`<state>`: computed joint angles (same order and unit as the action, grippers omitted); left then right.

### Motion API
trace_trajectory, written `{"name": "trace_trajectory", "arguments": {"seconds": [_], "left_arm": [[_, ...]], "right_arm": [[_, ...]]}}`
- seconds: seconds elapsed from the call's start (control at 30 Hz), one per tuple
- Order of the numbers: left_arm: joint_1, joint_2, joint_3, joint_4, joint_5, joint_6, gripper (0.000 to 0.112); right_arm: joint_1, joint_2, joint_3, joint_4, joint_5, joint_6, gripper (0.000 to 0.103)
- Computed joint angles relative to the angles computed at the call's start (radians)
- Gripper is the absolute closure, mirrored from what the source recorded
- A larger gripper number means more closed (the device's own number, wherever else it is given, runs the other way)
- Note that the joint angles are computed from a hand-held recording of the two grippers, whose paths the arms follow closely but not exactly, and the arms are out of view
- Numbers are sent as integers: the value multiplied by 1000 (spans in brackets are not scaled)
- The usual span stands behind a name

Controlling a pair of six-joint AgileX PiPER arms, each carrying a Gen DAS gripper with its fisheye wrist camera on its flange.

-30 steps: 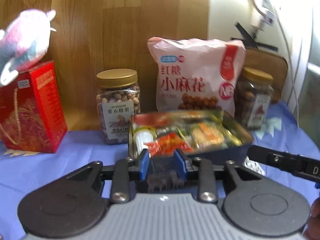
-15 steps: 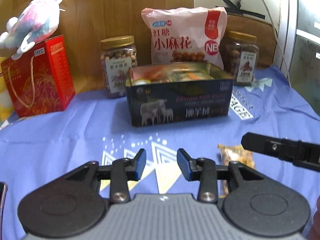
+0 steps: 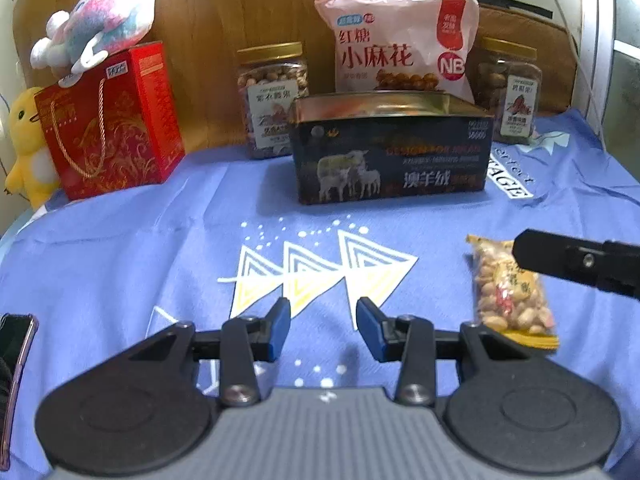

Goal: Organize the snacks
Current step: 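Move the left gripper toward the clear peanut bag with yellow label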

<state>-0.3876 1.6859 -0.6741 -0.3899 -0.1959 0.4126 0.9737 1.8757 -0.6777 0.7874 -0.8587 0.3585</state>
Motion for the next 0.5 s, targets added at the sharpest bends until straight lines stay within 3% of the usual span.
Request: {"name": "trace_trajectory", "arguments": {"seconds": [0.27,0.5], "left_arm": [[4,19,-9,-124,-26,113,74],[-10,56,-18,-320,-121,305,71]], "right_arm": [[-3,7,-5,-15,9,7,65],[-23,21,-5,-49,19,37,64]]}}
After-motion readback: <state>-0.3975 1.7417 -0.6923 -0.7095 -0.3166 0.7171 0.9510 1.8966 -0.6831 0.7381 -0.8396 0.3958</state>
